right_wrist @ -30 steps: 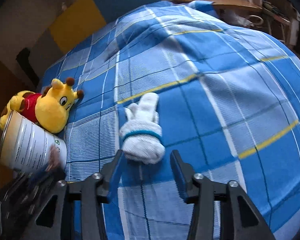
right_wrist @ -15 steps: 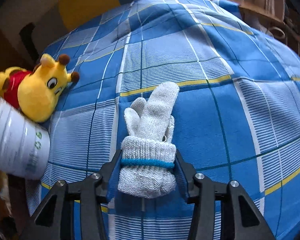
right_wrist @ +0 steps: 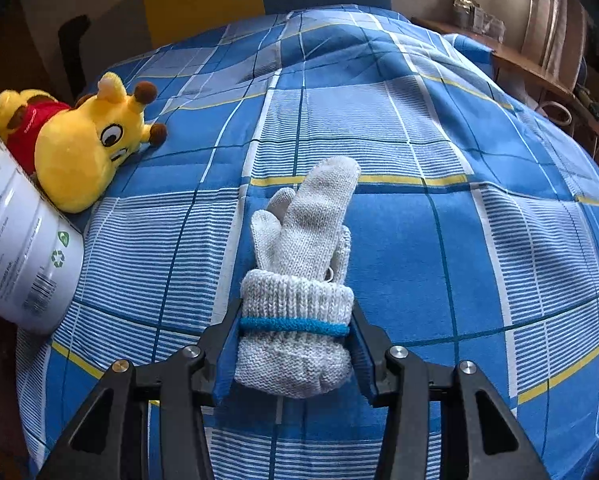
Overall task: Organize soft objects
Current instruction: 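Carry the brown scrunchie into the gold tray and open the left tool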
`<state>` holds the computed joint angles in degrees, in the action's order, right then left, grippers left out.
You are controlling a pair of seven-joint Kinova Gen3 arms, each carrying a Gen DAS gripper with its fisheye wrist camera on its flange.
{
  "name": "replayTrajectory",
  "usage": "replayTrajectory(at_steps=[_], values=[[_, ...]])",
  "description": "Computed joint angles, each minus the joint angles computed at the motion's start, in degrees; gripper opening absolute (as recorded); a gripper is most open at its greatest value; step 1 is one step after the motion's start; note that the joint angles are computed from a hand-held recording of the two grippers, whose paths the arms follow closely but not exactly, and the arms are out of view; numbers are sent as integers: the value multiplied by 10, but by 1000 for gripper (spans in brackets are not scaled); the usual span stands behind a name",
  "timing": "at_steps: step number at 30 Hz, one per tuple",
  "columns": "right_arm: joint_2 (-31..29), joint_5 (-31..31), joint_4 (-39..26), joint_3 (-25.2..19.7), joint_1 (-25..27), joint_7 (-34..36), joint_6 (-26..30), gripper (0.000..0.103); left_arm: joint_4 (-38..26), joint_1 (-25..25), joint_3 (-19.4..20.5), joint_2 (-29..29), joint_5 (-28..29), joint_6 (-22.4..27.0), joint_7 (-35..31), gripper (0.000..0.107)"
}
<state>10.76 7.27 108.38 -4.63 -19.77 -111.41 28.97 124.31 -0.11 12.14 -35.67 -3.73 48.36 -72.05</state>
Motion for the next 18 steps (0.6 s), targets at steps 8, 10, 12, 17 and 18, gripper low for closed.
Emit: replayTrajectory(at_steps=[8,10,12,17,18], values=[[3,49,-2,6,-21,-34,8,49,29,-37,-59,-17,-20,13,-7,17],[1,67,1,10,-31,-51,11,49,38,-47,-79,-16,-24,9,-12,17],[4,83,-1,13,-39,-69,12,49,47,-60,-92,-15,-29,4,-16,17],[5,101,-1,12,-46,-88,14,49,68,-89,-122,0,-48,-12,-34,17],[7,102,-6,12,-47,-91,21,49,71,-91,-132,7,-48,-16,-40,17]])
